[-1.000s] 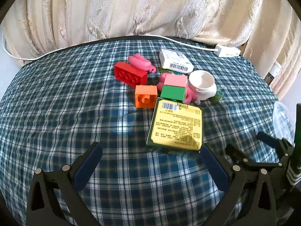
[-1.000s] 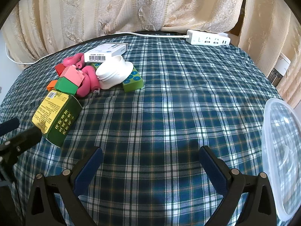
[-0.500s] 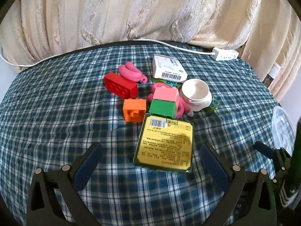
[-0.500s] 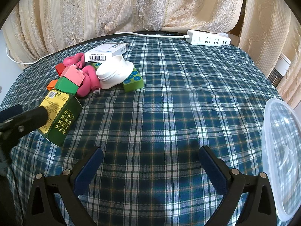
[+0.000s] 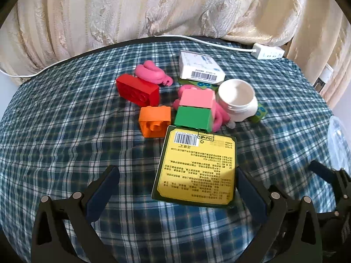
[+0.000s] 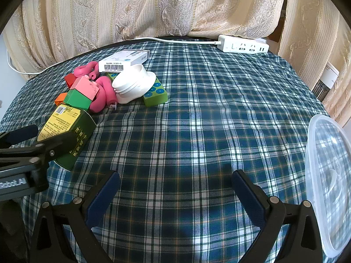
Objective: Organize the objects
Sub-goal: 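Grasp the yellow printed box with the left tool, then grasp the white cup with the right tool while the left tool holds the yellow box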
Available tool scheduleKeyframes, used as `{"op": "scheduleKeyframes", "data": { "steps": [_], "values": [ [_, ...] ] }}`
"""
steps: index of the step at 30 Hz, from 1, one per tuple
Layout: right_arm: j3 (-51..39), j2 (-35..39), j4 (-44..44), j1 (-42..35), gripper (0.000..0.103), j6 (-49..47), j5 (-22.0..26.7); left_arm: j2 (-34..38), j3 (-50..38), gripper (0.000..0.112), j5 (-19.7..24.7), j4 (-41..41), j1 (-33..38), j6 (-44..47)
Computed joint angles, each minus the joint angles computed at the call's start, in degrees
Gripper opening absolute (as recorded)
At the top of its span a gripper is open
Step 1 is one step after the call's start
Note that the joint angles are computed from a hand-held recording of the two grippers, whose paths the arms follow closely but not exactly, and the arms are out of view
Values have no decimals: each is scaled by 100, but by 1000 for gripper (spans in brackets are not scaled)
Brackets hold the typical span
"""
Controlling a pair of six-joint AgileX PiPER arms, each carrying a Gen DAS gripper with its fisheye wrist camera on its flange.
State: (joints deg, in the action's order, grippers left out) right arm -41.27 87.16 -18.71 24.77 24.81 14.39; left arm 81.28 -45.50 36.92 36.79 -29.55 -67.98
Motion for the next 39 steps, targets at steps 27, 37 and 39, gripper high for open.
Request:
{"op": "scheduleKeyframes", "data": {
  "steps": [27, 37, 39],
  "values": [
    [-445, 236, 932, -89, 103, -1095, 385, -855, 478, 67, 127, 715, -109, -663],
    [-700, 95, 1505, 47, 102, -1664, 258, -1160, 631, 67, 290, 888, 49, -933],
    [-809, 142, 1613, 59, 102, -1771, 233, -1180, 646, 67, 283, 876, 89, -927]
  ]
}}
